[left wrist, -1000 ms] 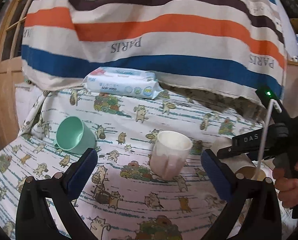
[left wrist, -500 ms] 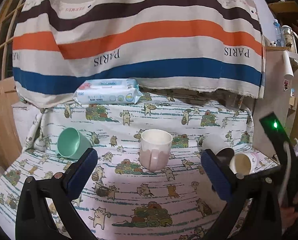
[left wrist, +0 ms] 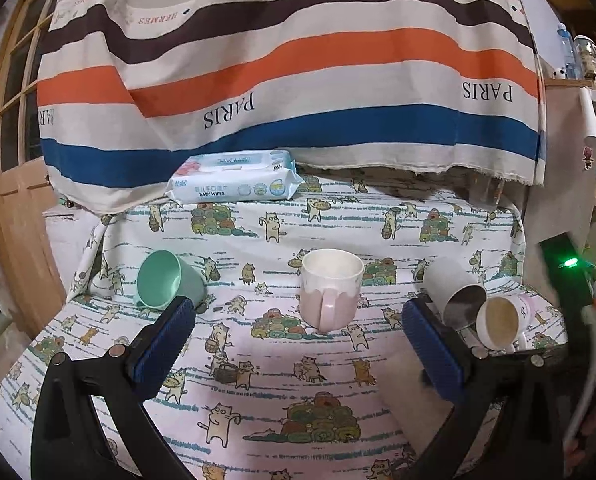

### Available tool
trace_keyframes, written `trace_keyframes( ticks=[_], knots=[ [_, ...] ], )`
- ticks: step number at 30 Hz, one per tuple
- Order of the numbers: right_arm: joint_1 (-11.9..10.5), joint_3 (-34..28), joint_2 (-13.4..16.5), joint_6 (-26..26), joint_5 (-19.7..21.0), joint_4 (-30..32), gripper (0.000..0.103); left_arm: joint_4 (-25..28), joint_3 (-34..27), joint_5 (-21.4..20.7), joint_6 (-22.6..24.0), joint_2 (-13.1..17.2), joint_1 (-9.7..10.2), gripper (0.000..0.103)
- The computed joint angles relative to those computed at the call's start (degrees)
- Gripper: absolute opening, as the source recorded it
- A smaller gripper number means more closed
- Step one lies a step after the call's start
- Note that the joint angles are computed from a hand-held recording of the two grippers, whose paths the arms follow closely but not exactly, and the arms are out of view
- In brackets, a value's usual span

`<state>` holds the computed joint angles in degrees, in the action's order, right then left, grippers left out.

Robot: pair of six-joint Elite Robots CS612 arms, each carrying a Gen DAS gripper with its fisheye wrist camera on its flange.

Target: Flip cup upside down

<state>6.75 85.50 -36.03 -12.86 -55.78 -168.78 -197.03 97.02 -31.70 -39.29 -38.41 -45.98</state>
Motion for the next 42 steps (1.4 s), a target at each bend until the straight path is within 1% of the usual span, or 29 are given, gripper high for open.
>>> trace_keyframes(
  ticks=[2,4,5,7,9,10,11,13,14,17,19,21,24,26,29,32,34,36,42],
  knots=[
    [-0.9,1.8,-0.1,0.8,0.6,-7.4,0.079,0.9,0.0,-0.5,-0.6,-0.2,0.04,0.103],
    [-2.0,3.8,0.2,1.2,-0.1,-17.3,0.082,2.0,0.1,-1.4,-1.9,-0.4,0.11,0.103],
    [-2.4,4.4,0.3,1.5,-0.6,-21.1,0.085,2.4,0.2,-2.2,-2.8,-0.5,0.17,0.103],
    [-3.4,5.5,1.2,2.3,-0.9,-30.5,0.086,2.5,0.5,-4.3,-5.2,-0.7,0.28,0.103],
    [-4.2,5.8,2.1,3.1,-1.2,-37.5,0.088,3.0,0.6,-5.6,-7.3,-0.9,0.27,0.103],
    [-4.5,5.8,2.9,3.7,-2.0,-41.5,0.09,3.7,0.7,-6.1,-8.1,-0.9,0.23,0.103],
    [-4.7,5.7,3.3,4.2,-2.6,-43.9,0.093,4.3,0.6,-6.5,-8.4,-1.0,0.19,0.103],
    [-4.7,5.3,4.6,5.4,-6.0,-50.0,0.097,6.3,0.3,-6.5,-9.0,-1.3,0.07,0.103],
    [-4.8,5.2,5.0,5.7,-7.2,-52.1,0.1,7.6,0.1,-6.2,-9.5,-1.4,0.0,0.103],
    [-4.8,4.8,6.4,7.1,-10.0,-59.1,0.102,14.2,-0.6,-7.1,-13.2,-2.5,0.16,0.103],
    [-4.8,4.4,7.2,9.1,-11.3,-62.8,0.102,16.3,-0.9,-9.0,-14.6,-3.0,0.49,0.103],
    [-4.9,4.3,7.4,10.0,-11.8,-63.7,0.102,17.7,-1.2,-11.5,-16.3,-3.3,0.95,0.103],
    [-5.1,4.1,7.4,10.8,-11.5,-62.8,0.102,19.3,-2.0,-14.1,-18.6,-3.5,1.49,0.103],
    [-4.9,4.0,7.3,10.6,-12.9,-61.2,0.102,21.0,-2.8,-15.1,-19.3,-3.5,1.68,0.103],
    [-4.2,3.9,7.0,9.4,-16.2,-57.7,0.102,23.3,-4.6,-16.8,-19.6,-3.0,1.98,0.103],
    [-3.9,3.9,6.7,8.2,-17.9,-55.5,0.102,24.6,-6.7,-19.2,-19.1,-2.2,2.3,0.103],
    [-3.8,3.9,6.6,7.3,-17.6,-53.9,0.102,25.4,-8.1,-21.2,-19.2,-1.7,2.63,0.103],
    [-3.8,3.9,6.6,6.9,-17.8,-54.1,0.102,26.8,-9.6,-22.9,-19.6,-1.1,2.89,0.103],
    [-3.7,3.9,6.6,6.6,-17.8,-53.8,0.102,28.9,-12.4,-24.5,-20.2,0.1,3.31,0.103]
  ],
)
